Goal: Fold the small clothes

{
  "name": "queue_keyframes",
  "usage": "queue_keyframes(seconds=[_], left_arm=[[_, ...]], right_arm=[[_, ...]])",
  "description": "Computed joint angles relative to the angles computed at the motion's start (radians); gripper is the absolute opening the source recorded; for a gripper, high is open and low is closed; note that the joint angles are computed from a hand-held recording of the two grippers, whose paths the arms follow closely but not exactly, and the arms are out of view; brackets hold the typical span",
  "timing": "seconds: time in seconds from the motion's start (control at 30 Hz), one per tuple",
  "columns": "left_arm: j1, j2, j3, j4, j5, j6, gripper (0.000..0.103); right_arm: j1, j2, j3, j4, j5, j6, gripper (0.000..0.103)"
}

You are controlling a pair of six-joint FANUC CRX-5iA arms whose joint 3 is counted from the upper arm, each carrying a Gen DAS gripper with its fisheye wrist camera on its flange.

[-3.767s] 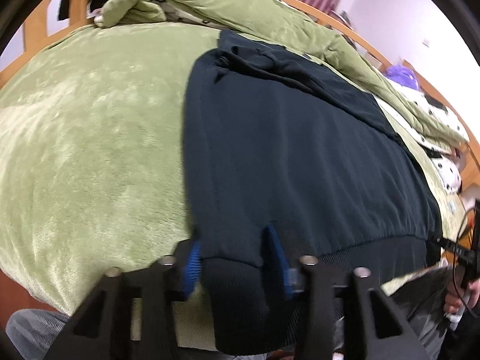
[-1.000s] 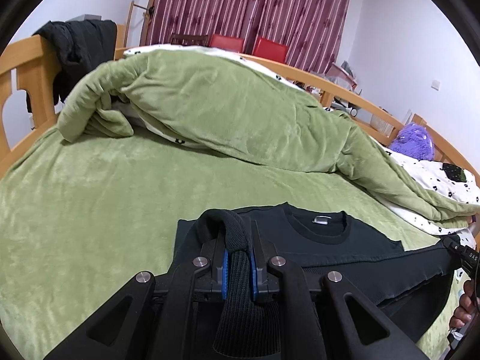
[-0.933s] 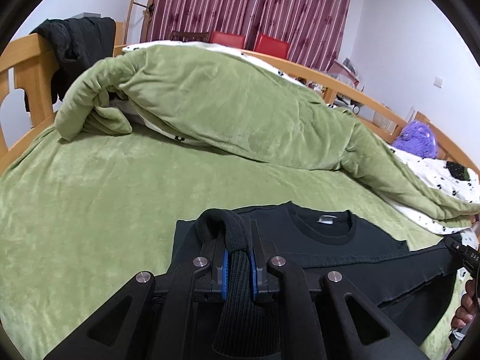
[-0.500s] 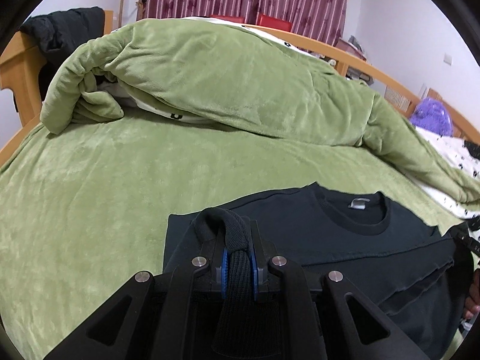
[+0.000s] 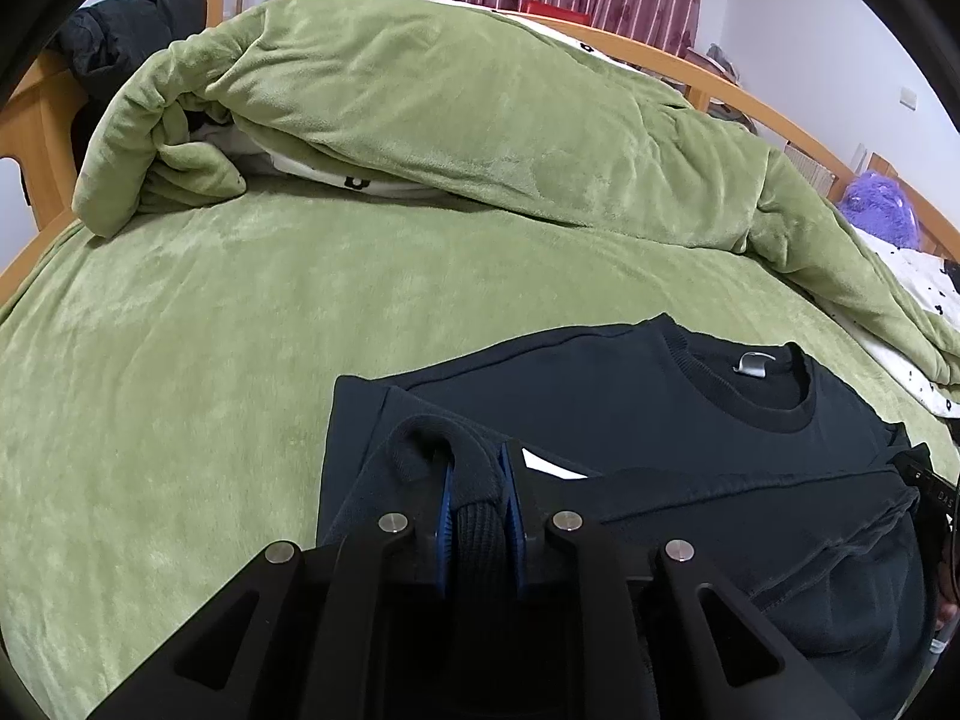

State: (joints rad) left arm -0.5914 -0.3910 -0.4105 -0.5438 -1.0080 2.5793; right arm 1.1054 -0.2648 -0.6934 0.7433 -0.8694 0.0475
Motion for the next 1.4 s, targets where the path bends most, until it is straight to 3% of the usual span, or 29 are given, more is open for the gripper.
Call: queue_keyframes(seconds=[0.23,0.5,0.7,0.8,0.87,0.97,1.1,1.4], left_arm=[[0.016,0.006,-0.006,0.028,0.001,-0.016,0.019],[0.034,-0.016,-0.01,0.086,-0.003,-0.034,0.024],[-0.034,-0.071,0.009,0.059,-0.072,0.012,0.038],[-0.11,-0.101,0.02,0.023,-0.128,0.057,0.04],[-0.168,-0.116,0.028,-0.012,-0.165,0.089,0.063],[-0.324,-0.126,0.053,-0.122,-0.263,0.198,0.064],[-0.436,-0.148,0.058,-0.17,-0.332,0.289,0.064],[-0.751,-0.136,0.084,-0.308,-0.553,0.547,0.064]], right_arm=[[0.002,0.001,0.008,-0.02,-0.009,0.021,0.016],[0.043,-0.088,-0.003,-0.043,-0.054,0.015,0.051],[0.168,-0.193,-0.023,0.03,-0.198,-0.12,0.056],[0.275,-0.237,-0.035,0.054,-0.297,-0.18,0.059],[0.351,-0.256,-0.04,0.058,-0.365,-0.213,0.059],[0.461,-0.283,-0.049,0.051,-0.449,-0.272,0.059],[0.595,-0.307,-0.058,0.042,-0.563,-0.354,0.059],[0.78,-0.365,-0.073,0.014,-0.712,-0.478,0.059]])
